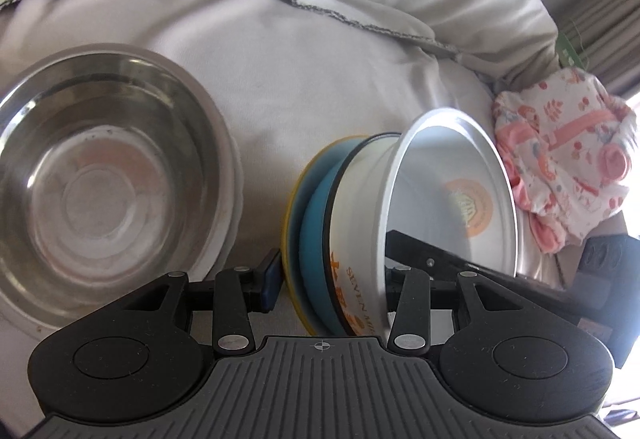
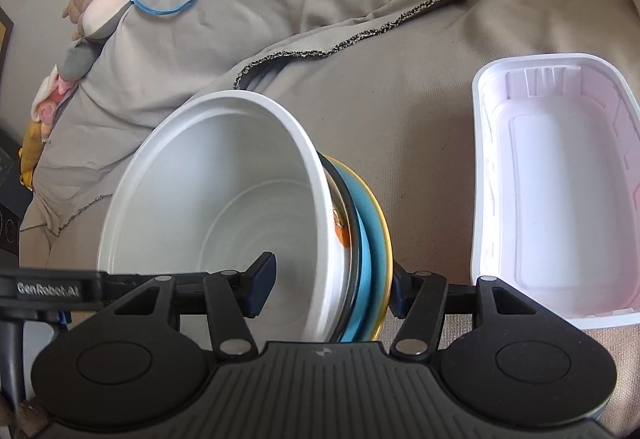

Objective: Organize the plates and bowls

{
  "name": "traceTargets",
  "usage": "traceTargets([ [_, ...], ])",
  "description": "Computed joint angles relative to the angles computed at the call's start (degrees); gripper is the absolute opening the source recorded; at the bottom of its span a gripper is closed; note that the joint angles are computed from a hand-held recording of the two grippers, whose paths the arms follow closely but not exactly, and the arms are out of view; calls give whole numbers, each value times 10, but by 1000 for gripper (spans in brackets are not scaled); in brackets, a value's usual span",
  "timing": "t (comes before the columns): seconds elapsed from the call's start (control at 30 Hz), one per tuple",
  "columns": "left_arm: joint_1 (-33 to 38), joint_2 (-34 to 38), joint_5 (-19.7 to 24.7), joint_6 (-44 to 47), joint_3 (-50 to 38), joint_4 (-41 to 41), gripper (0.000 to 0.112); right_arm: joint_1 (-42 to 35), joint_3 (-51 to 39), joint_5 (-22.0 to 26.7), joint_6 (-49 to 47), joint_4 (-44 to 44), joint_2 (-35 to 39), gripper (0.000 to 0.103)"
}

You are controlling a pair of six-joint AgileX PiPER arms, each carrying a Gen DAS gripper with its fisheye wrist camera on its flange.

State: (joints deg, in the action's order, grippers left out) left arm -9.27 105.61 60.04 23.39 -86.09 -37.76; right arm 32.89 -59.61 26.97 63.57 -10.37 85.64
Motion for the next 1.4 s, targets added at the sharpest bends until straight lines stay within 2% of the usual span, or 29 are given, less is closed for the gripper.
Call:
traceTargets([
  [0.13, 0, -9, -3, -15, 1, 6, 45, 0, 9, -8, 11, -8, -11, 57],
  [0.3, -8, -35, -20, -32, 5, 27, 45, 5, 26, -19, 81, -70, -34, 57],
  [0.37, -4, -50, -37, -21, 20, 13, 36, 5, 32, -24, 102, -89, -40, 57],
  [0.53, -4, -69, -62, 6, 33, -12, 35, 8, 37, -20, 147, -127, -46, 57],
  [0.7, -28, -79, -116, -24, 48, 46, 36, 13, 30, 7, 184, -152, -37, 57],
  [0.87, -25, -51, -98, -11, 23, 31, 36, 19, 17, 37, 195, -164, -26, 57],
  [1.03, -55, -17, -109, -48, -25, 88, 35, 20, -2, 54, 154, -132, -19, 57],
  [1.13, -60, 6, -81, -40, -68, 81, 33, 18, -7, 48, 122, -107, -22, 57],
  [1.23, -60, 17, -63, -24, -98, 72, 32, 22, -26, 63, 128, -138, -25, 57],
  [1.3, -58, 20, -56, -25, -109, 69, 33, 10, -45, 67, 103, -129, -21, 57],
  [1.4, -51, 13, -58, -21, -97, 65, 32, -2, -82, 102, 86, -131, 3, 57],
])
